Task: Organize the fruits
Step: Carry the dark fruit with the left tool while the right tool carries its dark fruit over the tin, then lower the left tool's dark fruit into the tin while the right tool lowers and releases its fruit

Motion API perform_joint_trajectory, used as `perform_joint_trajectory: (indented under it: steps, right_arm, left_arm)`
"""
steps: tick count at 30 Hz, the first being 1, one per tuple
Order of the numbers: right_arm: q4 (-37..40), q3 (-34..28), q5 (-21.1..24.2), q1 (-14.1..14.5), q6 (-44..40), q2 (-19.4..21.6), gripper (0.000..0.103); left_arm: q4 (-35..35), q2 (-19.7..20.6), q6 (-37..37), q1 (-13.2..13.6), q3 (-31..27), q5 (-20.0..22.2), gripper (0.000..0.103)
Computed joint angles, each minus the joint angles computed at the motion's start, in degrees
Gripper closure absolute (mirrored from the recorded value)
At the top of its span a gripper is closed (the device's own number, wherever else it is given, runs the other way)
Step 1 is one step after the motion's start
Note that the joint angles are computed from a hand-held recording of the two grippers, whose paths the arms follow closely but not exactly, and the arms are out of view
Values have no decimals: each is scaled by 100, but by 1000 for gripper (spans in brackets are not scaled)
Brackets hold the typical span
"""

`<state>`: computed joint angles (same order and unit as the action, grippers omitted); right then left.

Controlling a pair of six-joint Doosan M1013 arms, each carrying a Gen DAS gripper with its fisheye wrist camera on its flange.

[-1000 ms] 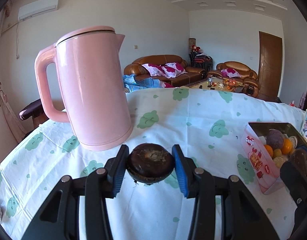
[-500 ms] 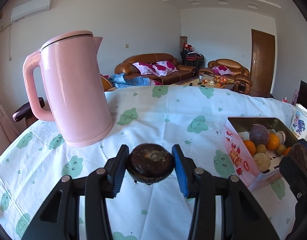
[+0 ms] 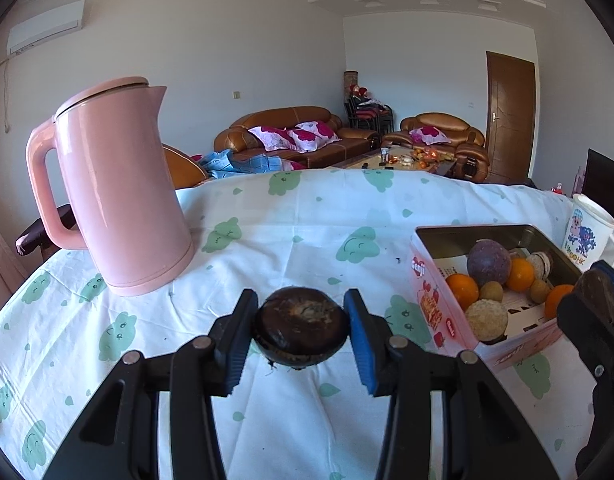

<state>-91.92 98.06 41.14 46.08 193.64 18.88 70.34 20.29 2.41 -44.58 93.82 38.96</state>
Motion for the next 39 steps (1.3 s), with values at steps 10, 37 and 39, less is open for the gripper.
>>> perform_joint_trajectory:
  steps: [10,37,39]
  right_arm:
    - [-49,175,238,-73,59,-118,61]
    - [207,602,612,-434,513,-505,61]
    - [286,605,616,-477,521,-524,61]
  left_arm:
    - [-162,136,269,-129,-203,-196,57]
    - [-741,562,1329,-329,-993,-870,57]
    - [-842,618,1463,-332,-1093,-913,57]
